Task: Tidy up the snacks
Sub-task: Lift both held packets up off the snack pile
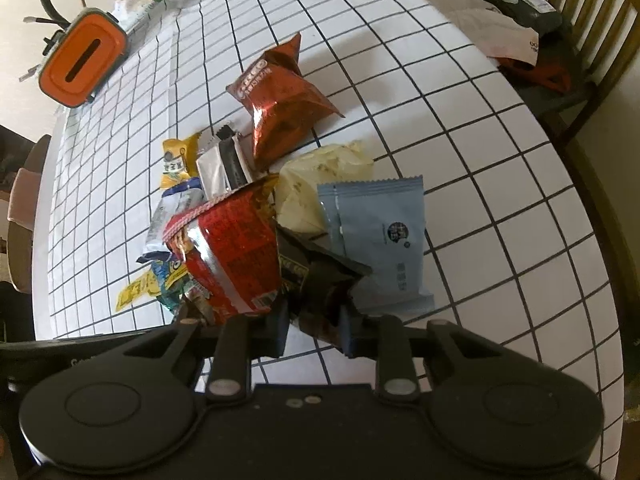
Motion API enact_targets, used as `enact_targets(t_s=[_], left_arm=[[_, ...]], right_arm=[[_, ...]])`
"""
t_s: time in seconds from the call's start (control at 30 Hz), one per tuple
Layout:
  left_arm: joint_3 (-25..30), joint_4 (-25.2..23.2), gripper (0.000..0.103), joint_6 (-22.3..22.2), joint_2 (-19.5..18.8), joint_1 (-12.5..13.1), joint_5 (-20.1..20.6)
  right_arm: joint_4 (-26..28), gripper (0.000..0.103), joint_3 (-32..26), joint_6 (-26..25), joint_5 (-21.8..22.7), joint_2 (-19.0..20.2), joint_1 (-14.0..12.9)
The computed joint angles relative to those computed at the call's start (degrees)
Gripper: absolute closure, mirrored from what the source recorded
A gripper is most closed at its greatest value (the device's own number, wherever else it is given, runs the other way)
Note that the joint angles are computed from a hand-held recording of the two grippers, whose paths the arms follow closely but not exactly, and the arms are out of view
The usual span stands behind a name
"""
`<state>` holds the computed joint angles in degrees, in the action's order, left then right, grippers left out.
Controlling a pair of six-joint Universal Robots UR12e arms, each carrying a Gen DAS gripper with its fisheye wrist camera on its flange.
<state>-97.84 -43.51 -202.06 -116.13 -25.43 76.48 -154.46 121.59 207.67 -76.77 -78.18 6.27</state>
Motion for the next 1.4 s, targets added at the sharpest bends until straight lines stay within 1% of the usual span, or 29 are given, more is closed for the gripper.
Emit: enact_targets(t_s=[0.23,0.37,0.43,0.63,0.7,0.77,0.8,0.87,0.9,0.97,1.03,1.13,1.2,1.23,1.27,1.37,1.4], left_arm=[[-1.1,1.4,0.083,-1.2,0.9,0.5,-1.1],[-1.4,1.7,0.085,-1.1,1.4,0.3,-0.6],[-1.1,1.2,0.085,-0.5,1.3,-0.1,0.1],[0.3,-1.2,0.084,1.4,0.8,-0.9,2.2],[1.1,-2.4,0.071,1.7,0.3,-1.1,2.9],[1.6,-3.1,0.038,1.9,-0.2,-1.3,3.2],[1.9,-2.9,0.035,1.8,-0.4,-1.5,4.0],[3.0,-3.8,0.035,2.6,-1.1,-2.0,5.4],[3.8,-5.2,0.035,2.8,-1.6,-2.2,6.1],[6.2,-10.2,0.035,3.2,-3.1,-2.5,6.2],[7.2,-12.0,0.035,3.2,-3.9,-2.8,7.5],[7.5,-12.0,0.037,4.3,-4.2,-3.0,7.7],[7.5,-11.8,0.043,5.0,-4.2,-3.0,7.8],[7.4,-11.5,0.050,5.2,-4.1,-2.9,7.8],[7.2,-11.2,0.053,5.2,-4.0,-2.8,7.6],[6.4,-10.0,0.059,4.9,-3.6,-2.6,7.0],[5.6,-9.3,0.060,5.2,-3.1,-2.0,6.4]], right_arm=[[-1.0,0.079,1.4,-0.4,1.6,-1.8,-0.6],[-1.9,0.079,2.2,-1.1,2.7,-3.0,-1.1],[-1.9,0.079,2.4,-1.8,2.9,-3.5,-1.2],[-2.6,0.079,3.0,-1.7,3.7,-4.1,-1.5],[-2.9,0.079,3.2,-1.7,4.0,-4.3,-1.5],[-3.2,0.079,3.4,-1.6,4.3,-4.4,-1.6],[-3.4,0.079,3.5,-1.6,4.5,-4.4,-1.7],[-3.6,0.079,3.6,-1.5,4.4,-4.5,-1.7],[-3.7,0.079,3.6,-1.5,4.3,-4.5,-1.7],[-3.7,0.079,3.6,-1.3,4.2,-4.4,-1.7],[-3.7,0.079,3.5,-1.2,3.8,-4.4,-1.7],[-3.9,0.079,3.4,-1.0,3.6,-4.3,-1.6],[-3.9,0.079,3.4,-0.9,3.6,-4.3,-1.6],[-4.0,0.079,3.4,-0.9,3.6,-4.3,-1.6],[-4.0,0.079,3.4,-0.9,3.6,-4.2,-1.6],[-3.9,0.079,3.3,-1.0,3.6,-4.2,-1.5],[-3.8,0.079,3.3,-1.1,3.5,-4.2,-1.5]])
